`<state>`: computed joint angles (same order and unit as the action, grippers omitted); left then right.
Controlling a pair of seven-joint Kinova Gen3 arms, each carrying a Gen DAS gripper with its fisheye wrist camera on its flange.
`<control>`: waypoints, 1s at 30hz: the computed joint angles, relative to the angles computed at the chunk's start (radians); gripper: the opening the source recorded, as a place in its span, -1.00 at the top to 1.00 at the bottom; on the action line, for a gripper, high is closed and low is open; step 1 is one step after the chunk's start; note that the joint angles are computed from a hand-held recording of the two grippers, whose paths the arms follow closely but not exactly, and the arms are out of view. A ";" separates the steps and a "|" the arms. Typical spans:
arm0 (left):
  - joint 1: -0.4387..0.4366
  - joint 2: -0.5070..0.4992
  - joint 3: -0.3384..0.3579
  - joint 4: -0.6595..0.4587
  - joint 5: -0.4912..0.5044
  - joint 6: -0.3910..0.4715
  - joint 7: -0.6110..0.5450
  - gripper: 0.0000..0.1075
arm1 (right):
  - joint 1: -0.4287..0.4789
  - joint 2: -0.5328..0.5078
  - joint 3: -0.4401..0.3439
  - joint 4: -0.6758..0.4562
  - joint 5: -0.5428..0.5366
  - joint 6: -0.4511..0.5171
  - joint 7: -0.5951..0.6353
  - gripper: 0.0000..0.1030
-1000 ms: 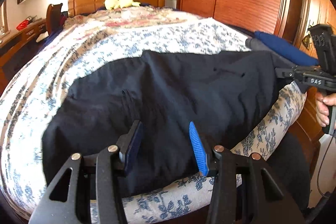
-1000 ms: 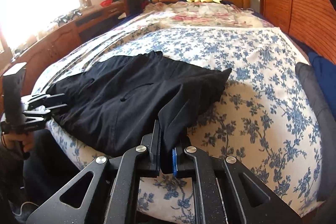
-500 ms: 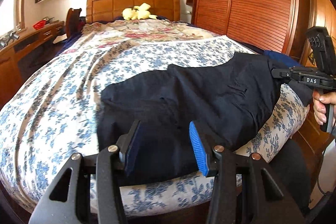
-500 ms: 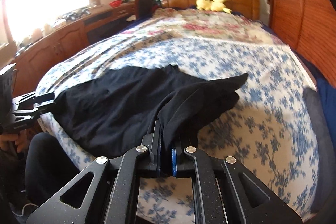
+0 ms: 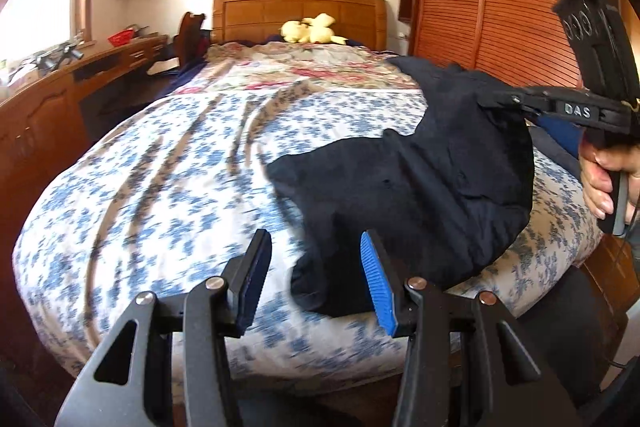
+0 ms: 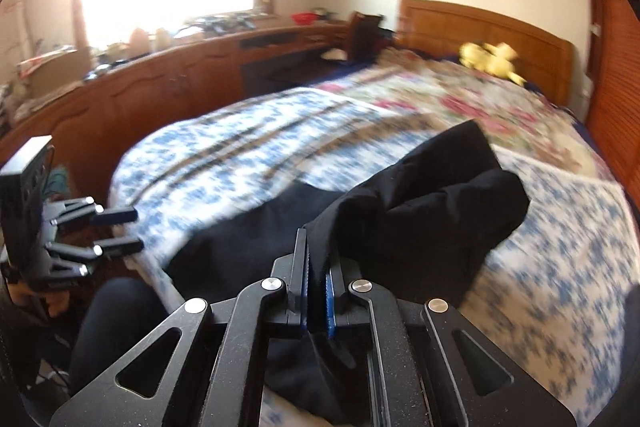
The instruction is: Fold large clothes
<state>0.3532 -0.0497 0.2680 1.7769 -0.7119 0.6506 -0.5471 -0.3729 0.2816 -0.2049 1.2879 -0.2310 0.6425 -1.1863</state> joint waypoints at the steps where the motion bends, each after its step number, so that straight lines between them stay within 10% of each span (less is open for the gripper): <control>1: -0.004 -0.016 -0.005 0.014 -0.002 0.007 0.005 0.16 | -0.014 0.023 -0.013 -0.024 -0.006 -0.003 0.004 0.93; 12: -0.073 -0.065 0.030 0.058 0.019 0.034 0.026 0.16 | -0.153 0.183 -0.003 -0.166 0.041 0.088 -0.115 0.67; 16: -0.070 -0.045 0.046 0.029 -0.003 0.029 0.044 0.16 | -0.098 0.123 -0.041 -0.107 0.002 0.045 -0.056 0.14; 30: 0.104 0.107 -0.005 -0.170 -0.126 0.093 0.085 0.16 | 0.076 0.048 -0.013 0.064 -0.042 -0.042 0.042 0.12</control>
<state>0.4572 0.0572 0.2629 1.6072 -0.8379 0.7438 -0.4623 -0.2972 0.3293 -0.2176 1.3523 -0.2729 0.6003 -1.1439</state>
